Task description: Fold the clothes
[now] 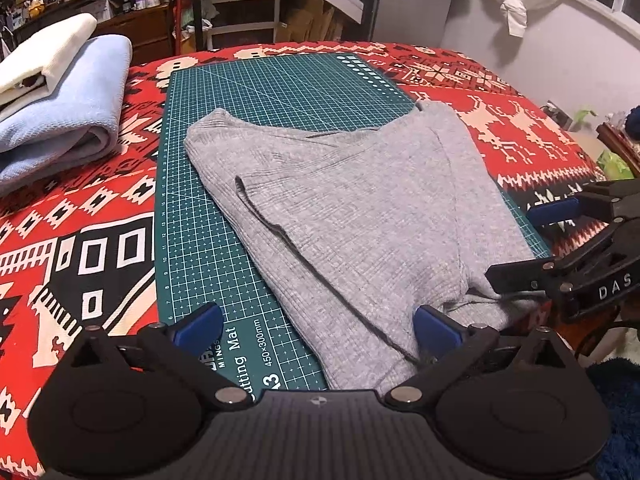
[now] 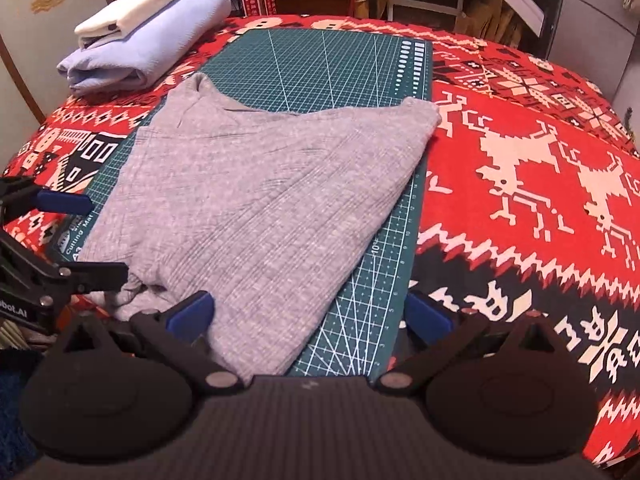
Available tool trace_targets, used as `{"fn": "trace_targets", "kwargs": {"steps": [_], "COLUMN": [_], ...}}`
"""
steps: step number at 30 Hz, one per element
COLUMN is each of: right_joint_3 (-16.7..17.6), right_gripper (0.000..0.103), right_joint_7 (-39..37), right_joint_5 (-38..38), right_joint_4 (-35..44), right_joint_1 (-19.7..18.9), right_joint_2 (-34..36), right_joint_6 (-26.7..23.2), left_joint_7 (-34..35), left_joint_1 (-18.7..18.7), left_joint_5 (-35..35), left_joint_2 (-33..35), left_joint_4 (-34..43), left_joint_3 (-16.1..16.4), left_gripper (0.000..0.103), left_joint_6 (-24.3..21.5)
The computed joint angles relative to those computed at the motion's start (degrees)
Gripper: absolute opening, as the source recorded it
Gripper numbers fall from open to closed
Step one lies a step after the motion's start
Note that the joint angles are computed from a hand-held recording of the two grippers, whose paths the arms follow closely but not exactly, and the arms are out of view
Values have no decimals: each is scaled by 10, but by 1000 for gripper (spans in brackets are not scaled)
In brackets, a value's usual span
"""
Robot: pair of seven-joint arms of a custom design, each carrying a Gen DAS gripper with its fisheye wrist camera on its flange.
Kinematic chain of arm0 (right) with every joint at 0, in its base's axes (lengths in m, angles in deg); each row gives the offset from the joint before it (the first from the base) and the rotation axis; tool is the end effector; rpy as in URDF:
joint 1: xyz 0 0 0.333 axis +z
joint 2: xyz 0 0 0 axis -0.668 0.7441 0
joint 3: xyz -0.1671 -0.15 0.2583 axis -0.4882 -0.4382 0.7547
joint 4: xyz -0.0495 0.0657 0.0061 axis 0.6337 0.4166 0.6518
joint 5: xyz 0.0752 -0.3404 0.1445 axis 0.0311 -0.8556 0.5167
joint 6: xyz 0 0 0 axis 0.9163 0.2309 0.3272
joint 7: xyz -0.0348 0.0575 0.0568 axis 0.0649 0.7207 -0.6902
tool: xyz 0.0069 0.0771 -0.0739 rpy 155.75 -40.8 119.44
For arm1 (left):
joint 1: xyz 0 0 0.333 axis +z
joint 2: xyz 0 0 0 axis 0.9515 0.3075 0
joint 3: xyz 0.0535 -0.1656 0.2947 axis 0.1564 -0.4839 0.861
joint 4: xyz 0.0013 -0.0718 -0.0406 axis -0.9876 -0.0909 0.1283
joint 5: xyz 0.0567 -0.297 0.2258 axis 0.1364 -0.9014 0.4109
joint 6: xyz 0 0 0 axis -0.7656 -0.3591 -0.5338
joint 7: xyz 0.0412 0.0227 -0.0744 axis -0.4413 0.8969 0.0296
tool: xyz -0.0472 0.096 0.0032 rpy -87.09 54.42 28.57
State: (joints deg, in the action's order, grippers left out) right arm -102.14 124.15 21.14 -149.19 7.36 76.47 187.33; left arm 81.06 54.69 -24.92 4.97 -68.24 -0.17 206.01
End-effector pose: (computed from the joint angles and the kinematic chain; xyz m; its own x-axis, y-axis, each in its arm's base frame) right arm 0.5676 0.3806 0.2867 0.1490 -0.9850 -0.0865 -0.8336 -0.0781 -0.5468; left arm 0.5938 -0.3693 0.3130 -0.5576 -0.8283 0.0555 -0.6818 0.4189 -0.5997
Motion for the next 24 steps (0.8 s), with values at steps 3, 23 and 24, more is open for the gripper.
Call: {"fn": "trace_targets", "kwargs": {"steps": [3,23,24], "right_joint_3": [-9,-212,-214], "right_gripper": [103,73,63], "right_joint_7": [4,106,104], "right_joint_5": [-1,48,50], "right_joint_4": [-2,-39,-33], "right_joint_1": [8,163,164], "right_joint_2": [1,-15,-11], "right_joint_6": [5,52,47], "left_joint_7": [-3,-25,-20], "left_joint_1": [-7,53,51], "left_joint_5": [2,-59,-60], "left_joint_2": [0,41,48], "left_joint_4": [8,118,128], "left_joint_3": [5,-44,-42], "left_gripper": [103,20,18], "left_joint_6": [-16,-29,-35]}}
